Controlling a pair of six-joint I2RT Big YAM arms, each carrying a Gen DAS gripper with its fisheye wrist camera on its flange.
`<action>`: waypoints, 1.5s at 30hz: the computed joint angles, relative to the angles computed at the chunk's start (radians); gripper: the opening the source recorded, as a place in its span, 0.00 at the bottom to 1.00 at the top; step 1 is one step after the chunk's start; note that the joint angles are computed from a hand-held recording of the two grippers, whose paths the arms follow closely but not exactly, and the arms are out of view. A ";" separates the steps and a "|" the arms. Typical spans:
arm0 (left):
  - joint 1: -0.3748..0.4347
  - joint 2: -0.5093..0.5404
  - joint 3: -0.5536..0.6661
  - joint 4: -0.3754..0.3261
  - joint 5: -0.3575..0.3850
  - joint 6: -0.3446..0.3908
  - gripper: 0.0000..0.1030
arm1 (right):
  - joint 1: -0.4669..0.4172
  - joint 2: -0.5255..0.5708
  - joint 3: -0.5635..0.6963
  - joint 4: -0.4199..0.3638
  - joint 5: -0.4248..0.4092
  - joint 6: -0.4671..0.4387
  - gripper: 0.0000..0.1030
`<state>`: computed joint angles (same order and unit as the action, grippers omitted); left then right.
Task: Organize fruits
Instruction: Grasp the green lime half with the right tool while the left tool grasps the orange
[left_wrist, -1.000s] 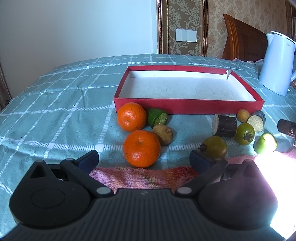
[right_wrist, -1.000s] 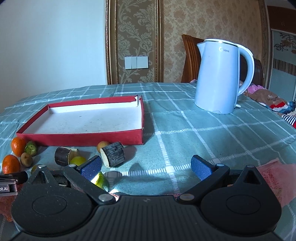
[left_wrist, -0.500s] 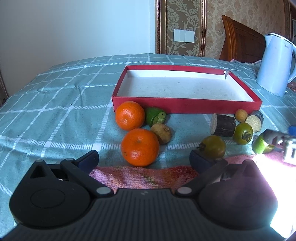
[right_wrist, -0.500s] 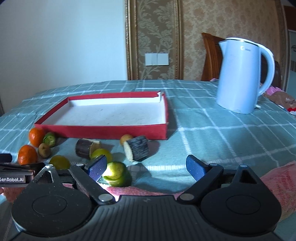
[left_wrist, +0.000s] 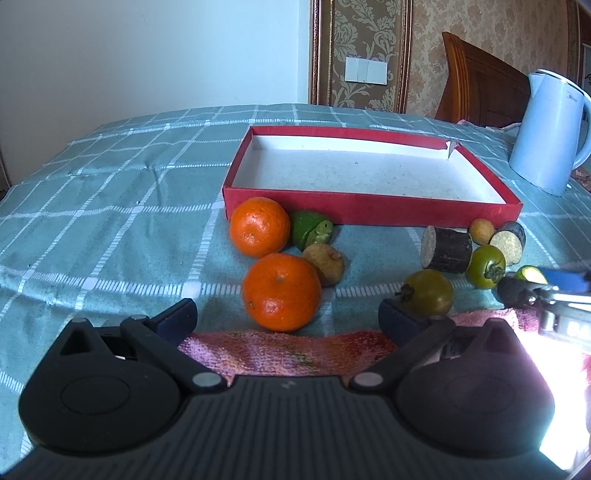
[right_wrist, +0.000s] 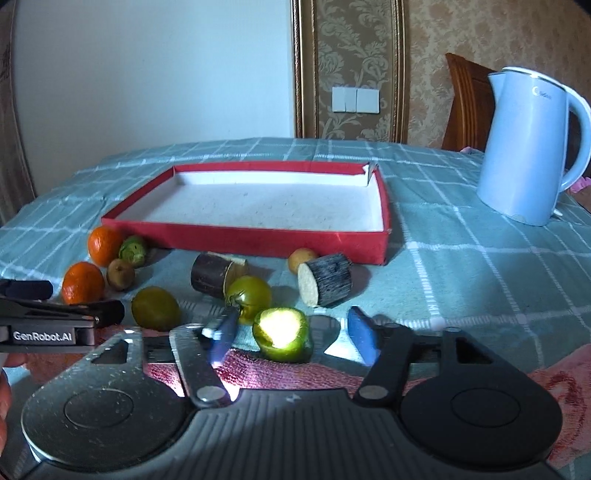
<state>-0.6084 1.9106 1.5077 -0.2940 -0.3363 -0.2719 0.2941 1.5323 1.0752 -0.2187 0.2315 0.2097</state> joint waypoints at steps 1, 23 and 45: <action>0.002 -0.001 -0.003 0.002 0.002 -0.003 1.00 | -0.006 0.007 0.005 -0.008 -0.019 0.014 0.41; 0.039 0.003 0.001 0.007 0.042 -0.038 1.00 | -0.020 0.012 -0.008 0.036 -0.061 0.062 0.35; 0.041 0.004 -0.021 0.091 0.115 0.094 0.40 | -0.015 -0.018 -0.020 0.066 -0.038 0.049 0.35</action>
<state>-0.5675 1.9149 1.4870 -0.2029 -0.2218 -0.1778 0.2791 1.5140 1.0549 -0.1532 0.1936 0.2589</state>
